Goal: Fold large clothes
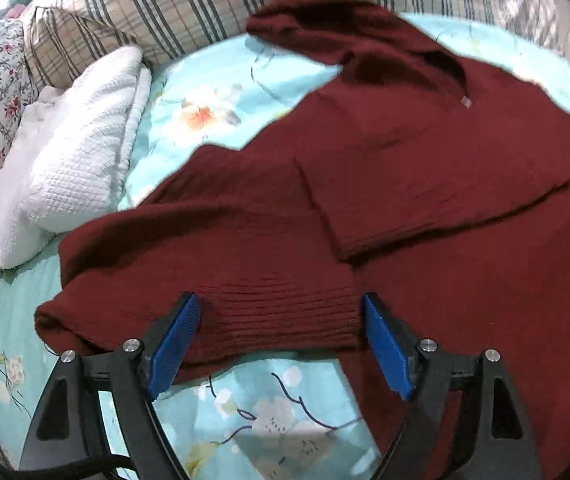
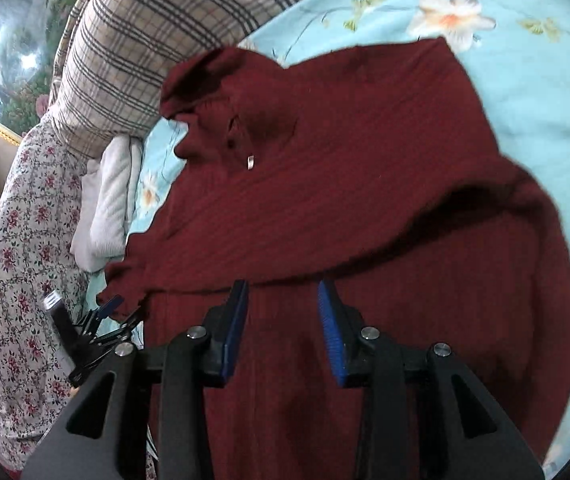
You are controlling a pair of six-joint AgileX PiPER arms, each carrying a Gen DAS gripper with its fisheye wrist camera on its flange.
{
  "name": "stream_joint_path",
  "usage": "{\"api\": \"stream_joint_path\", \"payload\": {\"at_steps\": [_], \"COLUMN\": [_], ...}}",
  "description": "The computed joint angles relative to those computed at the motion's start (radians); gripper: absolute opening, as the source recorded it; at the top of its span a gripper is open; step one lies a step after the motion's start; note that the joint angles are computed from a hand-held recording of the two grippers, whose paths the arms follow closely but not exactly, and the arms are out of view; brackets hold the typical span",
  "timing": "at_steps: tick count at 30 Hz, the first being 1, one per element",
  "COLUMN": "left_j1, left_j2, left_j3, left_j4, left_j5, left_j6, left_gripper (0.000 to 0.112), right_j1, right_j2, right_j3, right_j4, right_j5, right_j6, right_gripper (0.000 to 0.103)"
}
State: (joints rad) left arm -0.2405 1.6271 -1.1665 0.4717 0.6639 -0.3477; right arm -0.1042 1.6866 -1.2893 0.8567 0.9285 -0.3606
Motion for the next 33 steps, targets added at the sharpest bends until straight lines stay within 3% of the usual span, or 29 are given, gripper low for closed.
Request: {"api": "stream_joint_path", "payload": {"at_steps": [1,3,5,7,15,20,24,27,33], "left_j1": [0.003,0.028,0.072,0.091,0.159,0.072,-0.071,-0.167,-0.275], "left_j2": [0.007,0.002,-0.018,-0.041,-0.155,-0.154,-0.029,0.139,0.39], "left_j3": [-0.002,0.002,-0.001,-0.001,-0.035,-0.136,-0.297,-0.481,-0.714], "left_j4": [0.004,-0.049,-0.2,-0.226,-0.554,-0.708,-0.697,-0.687,-0.645], "left_j5": [-0.004,-0.032,-0.06,-0.071,-0.072,-0.081,-0.082,-0.052,-0.007], "left_j6": [-0.006,0.029,0.134,0.118,0.273,0.302,0.244,0.211,0.146], "left_gripper": [0.08,0.061,0.024,0.011,0.007,0.007,0.007,0.007,0.007], "right_j1": [0.006,0.012,0.017,0.028,0.066,0.051,0.006,-0.045,-0.129], "right_j2": [0.002,0.007,0.003,-0.002,-0.015,-0.019,-0.053,-0.088,-0.03], "right_j3": [0.0,-0.006,-0.005,-0.005,-0.002,0.014,0.039,0.061,0.013], "right_j4": [-0.006,-0.01,-0.017,-0.022,0.041,0.099,0.109,0.119,0.142], "right_j5": [-0.002,-0.001,-0.004,-0.007,0.004,0.005,-0.037,-0.065,-0.04], "right_j6": [0.01,0.02,0.024,0.028,-0.033,-0.075,-0.059,-0.064,-0.089], "right_gripper": [0.037,0.037,0.037,0.037,0.037,0.037,0.037,0.037,0.037]}}
